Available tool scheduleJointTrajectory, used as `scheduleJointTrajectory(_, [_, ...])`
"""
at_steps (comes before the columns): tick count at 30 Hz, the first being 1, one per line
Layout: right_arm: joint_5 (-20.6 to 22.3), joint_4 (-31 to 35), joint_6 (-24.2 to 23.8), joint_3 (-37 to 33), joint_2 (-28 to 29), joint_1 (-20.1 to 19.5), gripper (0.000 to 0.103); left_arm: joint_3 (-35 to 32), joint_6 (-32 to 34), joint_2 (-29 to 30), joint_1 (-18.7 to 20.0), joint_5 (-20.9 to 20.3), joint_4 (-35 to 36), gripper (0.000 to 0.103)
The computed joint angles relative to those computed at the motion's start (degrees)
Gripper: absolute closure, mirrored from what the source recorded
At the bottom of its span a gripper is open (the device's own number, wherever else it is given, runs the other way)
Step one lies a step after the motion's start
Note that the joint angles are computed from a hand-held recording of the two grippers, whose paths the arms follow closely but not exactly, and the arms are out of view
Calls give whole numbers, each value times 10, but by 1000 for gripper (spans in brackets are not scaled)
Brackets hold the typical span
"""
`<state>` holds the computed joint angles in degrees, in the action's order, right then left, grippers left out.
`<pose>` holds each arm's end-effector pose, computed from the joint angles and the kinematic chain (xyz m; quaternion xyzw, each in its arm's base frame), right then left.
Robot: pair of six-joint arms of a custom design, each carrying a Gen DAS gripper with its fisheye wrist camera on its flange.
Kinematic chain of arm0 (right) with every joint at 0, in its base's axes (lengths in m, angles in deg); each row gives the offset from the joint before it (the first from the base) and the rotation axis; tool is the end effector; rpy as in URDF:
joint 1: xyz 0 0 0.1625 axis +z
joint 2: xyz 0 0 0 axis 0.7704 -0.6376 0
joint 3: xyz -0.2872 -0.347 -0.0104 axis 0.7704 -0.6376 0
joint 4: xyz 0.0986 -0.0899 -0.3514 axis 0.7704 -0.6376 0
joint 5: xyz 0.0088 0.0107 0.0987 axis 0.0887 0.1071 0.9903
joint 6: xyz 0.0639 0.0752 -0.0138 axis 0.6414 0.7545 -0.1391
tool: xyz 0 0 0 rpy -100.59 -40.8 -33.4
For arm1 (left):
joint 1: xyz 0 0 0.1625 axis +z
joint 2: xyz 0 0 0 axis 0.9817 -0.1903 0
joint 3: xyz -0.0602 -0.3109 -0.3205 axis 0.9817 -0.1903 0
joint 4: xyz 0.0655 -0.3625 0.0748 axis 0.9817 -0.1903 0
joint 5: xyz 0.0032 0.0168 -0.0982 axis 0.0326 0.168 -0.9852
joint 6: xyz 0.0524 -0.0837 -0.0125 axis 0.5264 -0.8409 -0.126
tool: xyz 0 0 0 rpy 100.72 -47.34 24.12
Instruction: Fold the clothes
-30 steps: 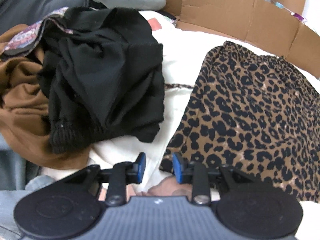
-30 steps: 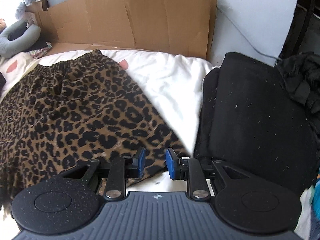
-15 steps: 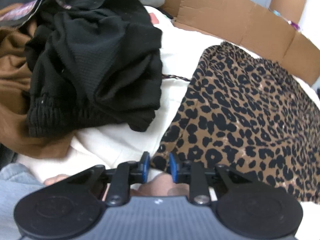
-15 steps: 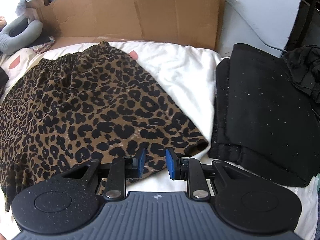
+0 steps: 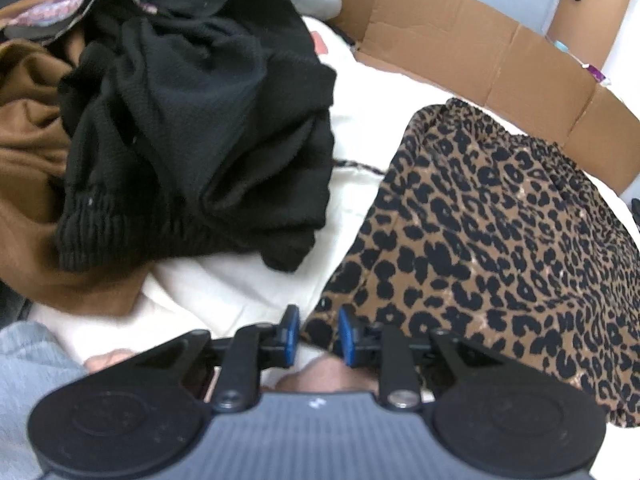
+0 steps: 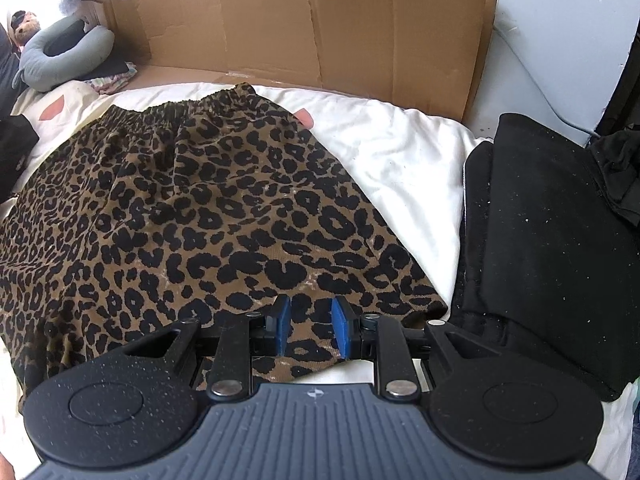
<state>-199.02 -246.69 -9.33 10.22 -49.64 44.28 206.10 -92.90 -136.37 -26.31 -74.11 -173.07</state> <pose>0.1527 -0.6467 0.1867 0.4145 -0.8705 0.1240 0.2347 0.0052 -0.3600 0.2781 -0.1231 0.8421 -0.3862 0.3558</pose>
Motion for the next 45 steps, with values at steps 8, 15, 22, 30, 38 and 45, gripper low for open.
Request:
scheduleJointTrajectory(8, [-6, -1, 5, -1, 2, -3, 73, -2, 57, 3, 20, -28, -44, 74])
scheduleJointTrajectory(15, [-11, 3, 3, 6, 3, -11, 72, 23, 43, -30, 29, -74, -117, 85])
scheduleJointTrajectory(22, [-11, 5, 1, 13, 1, -17, 72, 54, 34, -14, 48, -101, -277, 88])
scheduleJointTrajectory(30, [-7, 6, 11, 12, 4, -20, 72, 52, 61, 29, 79, -116, -374, 85])
scheduleJointTrajectory(38, [9, 24, 20, 14, 6, -25, 72, 67, 76, 17, 117, -198, -447, 87])
scheduleJointTrajectory(45, [35, 19, 16, 28, -3, -26, 60, 89, 61, -4, 83, -186, -472, 98])
